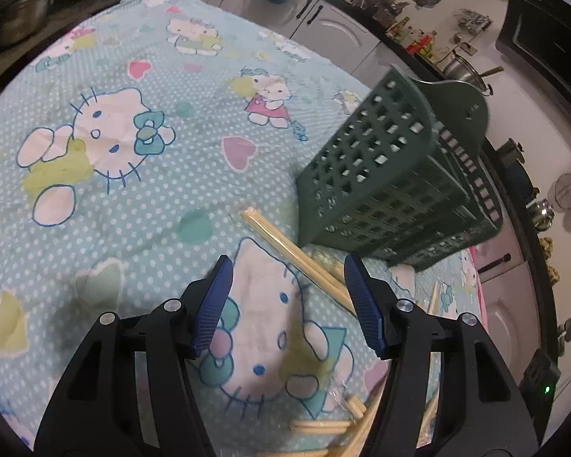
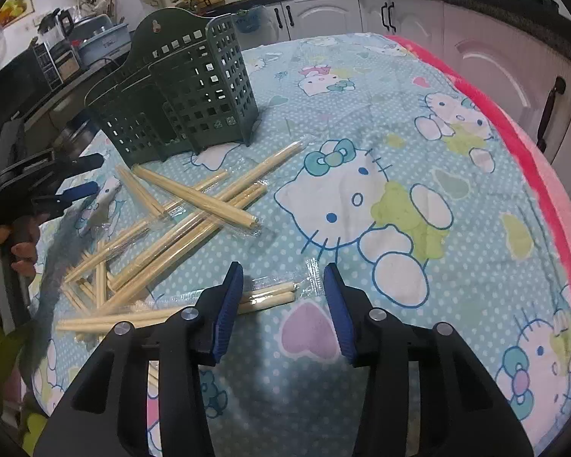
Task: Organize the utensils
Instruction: 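Lower the left tool toward chopsticks by the caddy while the right tool reaches the pile, then close the left tool on a chopstick while the right tool closes on another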
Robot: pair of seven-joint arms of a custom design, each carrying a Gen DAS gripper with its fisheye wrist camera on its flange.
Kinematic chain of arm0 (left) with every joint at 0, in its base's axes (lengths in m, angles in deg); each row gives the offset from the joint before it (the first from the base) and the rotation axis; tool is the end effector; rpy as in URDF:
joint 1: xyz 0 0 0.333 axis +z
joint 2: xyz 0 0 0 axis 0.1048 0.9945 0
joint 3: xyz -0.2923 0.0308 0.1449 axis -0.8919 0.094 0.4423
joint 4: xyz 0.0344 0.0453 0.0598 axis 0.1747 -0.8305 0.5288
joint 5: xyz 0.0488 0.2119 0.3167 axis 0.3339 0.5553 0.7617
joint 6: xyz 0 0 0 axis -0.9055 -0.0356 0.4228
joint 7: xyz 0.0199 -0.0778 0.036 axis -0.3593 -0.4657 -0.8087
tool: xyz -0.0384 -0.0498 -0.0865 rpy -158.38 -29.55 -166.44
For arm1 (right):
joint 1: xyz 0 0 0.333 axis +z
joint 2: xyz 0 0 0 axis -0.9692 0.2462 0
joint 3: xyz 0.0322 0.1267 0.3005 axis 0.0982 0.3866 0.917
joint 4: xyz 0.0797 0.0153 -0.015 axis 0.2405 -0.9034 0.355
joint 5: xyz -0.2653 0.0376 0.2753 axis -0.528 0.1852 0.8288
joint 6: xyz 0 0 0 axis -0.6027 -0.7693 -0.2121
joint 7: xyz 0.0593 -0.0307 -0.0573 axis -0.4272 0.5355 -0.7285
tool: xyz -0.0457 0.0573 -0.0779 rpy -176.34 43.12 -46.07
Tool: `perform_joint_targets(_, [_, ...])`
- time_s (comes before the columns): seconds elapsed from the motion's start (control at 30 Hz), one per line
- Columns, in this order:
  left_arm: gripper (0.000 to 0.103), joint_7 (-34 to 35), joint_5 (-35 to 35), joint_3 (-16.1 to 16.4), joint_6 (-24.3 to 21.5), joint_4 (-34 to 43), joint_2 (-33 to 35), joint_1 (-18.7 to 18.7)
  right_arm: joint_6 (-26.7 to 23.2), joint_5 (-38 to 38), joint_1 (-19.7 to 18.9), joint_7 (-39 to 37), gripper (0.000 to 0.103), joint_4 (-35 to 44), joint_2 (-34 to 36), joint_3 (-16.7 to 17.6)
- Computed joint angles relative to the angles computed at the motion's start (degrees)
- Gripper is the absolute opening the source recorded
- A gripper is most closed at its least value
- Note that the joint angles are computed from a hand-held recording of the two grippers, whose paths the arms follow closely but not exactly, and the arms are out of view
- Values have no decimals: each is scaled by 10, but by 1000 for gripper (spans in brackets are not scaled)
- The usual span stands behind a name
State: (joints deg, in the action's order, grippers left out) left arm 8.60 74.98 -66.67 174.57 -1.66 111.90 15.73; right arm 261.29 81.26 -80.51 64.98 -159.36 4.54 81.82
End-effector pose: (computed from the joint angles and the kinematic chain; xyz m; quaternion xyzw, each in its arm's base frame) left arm 0.7446 -0.1568 0.3004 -0.6943 0.6116 -0.3792 0.0124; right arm 0.6162 0.1043 0.2842 -0.6612 0.6678 -0.1501 0.3072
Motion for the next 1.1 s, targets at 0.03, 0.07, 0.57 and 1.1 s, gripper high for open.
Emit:
perform_joint_targets(0.03, [50,-3,0,2,-5,7,4,-2,1,-1,-3,-1,42,-1,1,3])
perform_joint_targets(0.07, [49,-6,0,6,-12,18,9,-6,2,-2,-2,-1,39,-1,1,2])
perform_joint_targets(0.57, [22,-42,-15,59,-70,130,61,-53,18,-23,-15,13,5,-3,4,7])
perform_joint_targets(1.1, [1,16,-61,17,-80,121,57,-11,41,-82,-84,43,5,-20,-16,74])
